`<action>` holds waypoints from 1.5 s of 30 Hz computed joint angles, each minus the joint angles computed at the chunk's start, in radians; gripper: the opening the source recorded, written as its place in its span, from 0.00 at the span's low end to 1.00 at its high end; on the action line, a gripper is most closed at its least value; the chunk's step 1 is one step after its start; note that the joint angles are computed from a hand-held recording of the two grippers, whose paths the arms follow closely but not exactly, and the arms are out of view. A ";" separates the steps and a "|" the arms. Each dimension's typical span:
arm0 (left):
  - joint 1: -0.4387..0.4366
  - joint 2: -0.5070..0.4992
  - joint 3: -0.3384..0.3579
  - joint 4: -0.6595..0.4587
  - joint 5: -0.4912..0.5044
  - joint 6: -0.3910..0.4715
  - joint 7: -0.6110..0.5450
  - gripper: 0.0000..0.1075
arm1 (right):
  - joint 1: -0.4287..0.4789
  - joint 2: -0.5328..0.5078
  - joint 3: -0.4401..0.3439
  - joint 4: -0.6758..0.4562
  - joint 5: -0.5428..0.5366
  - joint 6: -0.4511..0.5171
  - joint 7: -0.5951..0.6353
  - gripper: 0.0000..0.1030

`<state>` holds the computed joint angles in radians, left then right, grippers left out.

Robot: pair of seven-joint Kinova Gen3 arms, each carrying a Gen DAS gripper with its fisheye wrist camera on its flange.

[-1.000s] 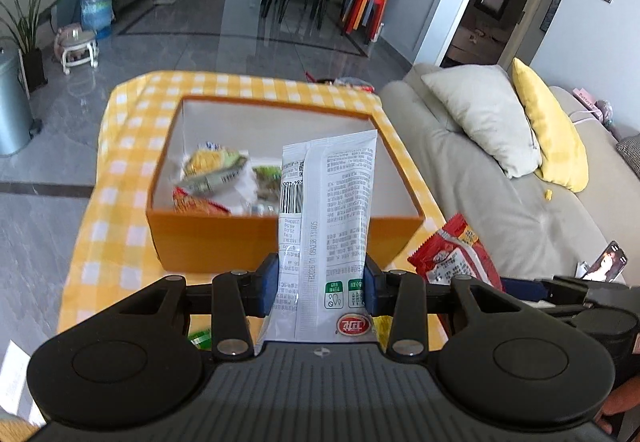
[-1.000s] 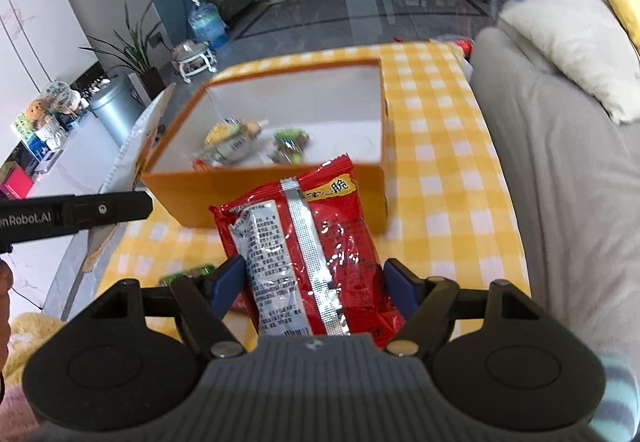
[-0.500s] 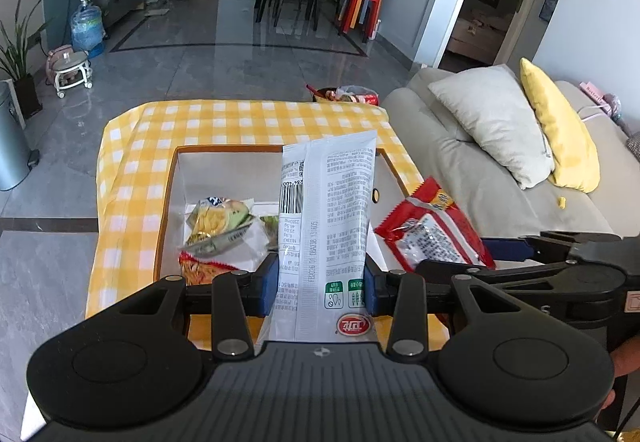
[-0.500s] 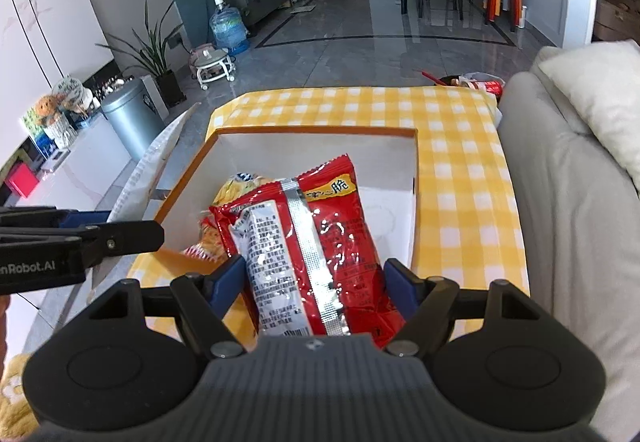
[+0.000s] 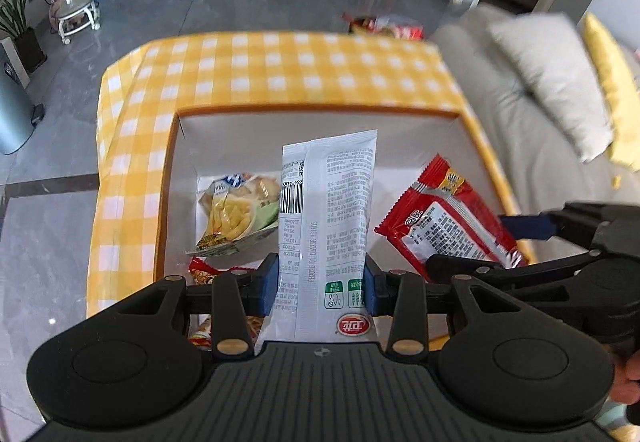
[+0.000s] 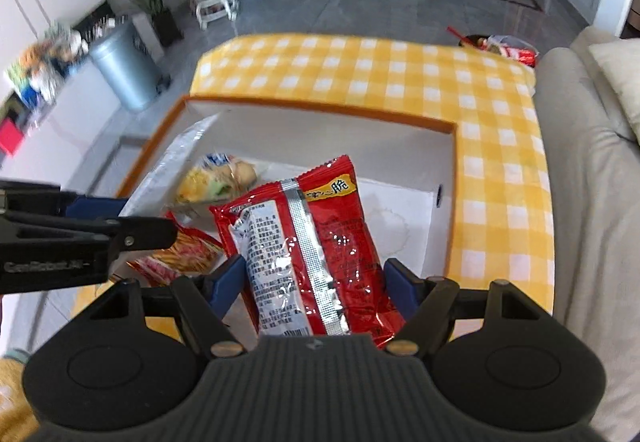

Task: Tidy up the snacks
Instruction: 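Lift both held snacks and carry them over the orange box, then open both grippers to drop the white packet and red bag into the box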

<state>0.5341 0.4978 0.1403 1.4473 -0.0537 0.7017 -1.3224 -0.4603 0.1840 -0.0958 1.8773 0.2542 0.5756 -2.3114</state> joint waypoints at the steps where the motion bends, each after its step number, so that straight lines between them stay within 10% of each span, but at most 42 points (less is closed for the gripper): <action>1: 0.009 0.022 -0.007 -0.025 -0.010 0.029 0.006 0.43 | 0.008 0.020 -0.005 -0.017 -0.012 0.013 0.022 0.71; 22: 0.067 0.246 -0.038 -0.328 -0.058 0.383 -0.036 0.43 | -0.065 0.269 0.029 -0.252 -0.009 0.320 0.212 0.66; 45: 0.089 0.177 -0.052 -0.259 -0.079 0.325 0.023 0.65 | -0.102 0.204 0.035 -0.219 0.059 0.334 0.147 0.74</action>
<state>0.6230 0.6749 0.0888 1.1880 -0.1325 1.0265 -1.2999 -0.5622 0.3881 -0.0606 1.6581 0.3128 0.9091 -2.1639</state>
